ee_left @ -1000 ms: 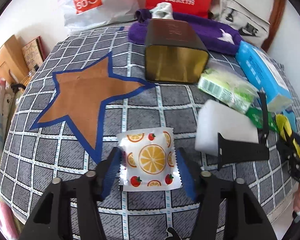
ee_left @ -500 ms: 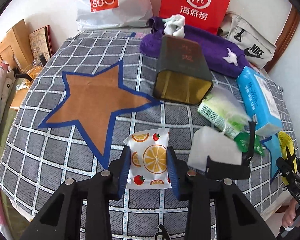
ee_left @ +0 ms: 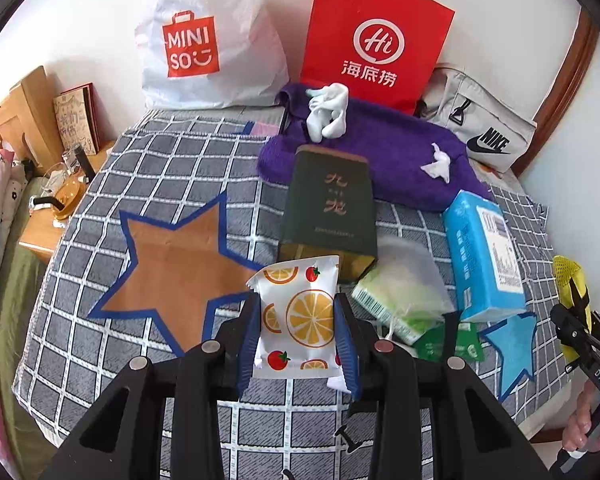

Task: Organize soft objects
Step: 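Carry the pouch and the packet over the purple towel with both tools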

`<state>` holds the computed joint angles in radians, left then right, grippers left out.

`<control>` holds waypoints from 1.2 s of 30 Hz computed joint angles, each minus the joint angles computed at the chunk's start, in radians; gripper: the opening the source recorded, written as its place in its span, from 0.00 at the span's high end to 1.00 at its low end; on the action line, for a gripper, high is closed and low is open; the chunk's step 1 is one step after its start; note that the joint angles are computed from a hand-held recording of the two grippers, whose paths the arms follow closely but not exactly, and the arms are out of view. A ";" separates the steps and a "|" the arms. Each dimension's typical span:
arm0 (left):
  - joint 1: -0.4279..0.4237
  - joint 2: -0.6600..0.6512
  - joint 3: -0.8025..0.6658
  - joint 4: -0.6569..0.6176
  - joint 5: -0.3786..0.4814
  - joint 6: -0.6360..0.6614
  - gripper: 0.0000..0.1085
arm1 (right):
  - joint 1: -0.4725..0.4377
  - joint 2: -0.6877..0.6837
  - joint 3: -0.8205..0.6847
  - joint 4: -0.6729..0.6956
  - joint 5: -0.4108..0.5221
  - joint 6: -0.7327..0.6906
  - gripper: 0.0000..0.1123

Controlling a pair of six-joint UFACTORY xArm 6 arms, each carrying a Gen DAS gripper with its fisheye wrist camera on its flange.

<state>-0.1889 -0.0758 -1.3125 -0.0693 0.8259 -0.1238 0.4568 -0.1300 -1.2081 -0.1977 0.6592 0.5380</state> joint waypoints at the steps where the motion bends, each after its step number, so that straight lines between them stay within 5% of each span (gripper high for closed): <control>1: -0.002 0.013 -0.021 0.001 0.004 0.000 0.69 | -0.005 0.008 -0.014 0.008 0.007 -0.010 0.51; 24: -0.004 0.378 -0.521 -0.038 0.140 -0.017 0.67 | -0.122 0.387 -0.517 0.116 0.113 -0.155 0.49; 36: -0.003 0.723 -1.021 -0.026 0.332 -0.026 0.66 | -0.146 0.741 -1.006 0.147 0.260 -0.228 0.48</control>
<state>-0.1920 0.6475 -2.3334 -0.0949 1.1574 -0.1494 0.3111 0.6105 -2.2136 -0.0509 0.9192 0.3105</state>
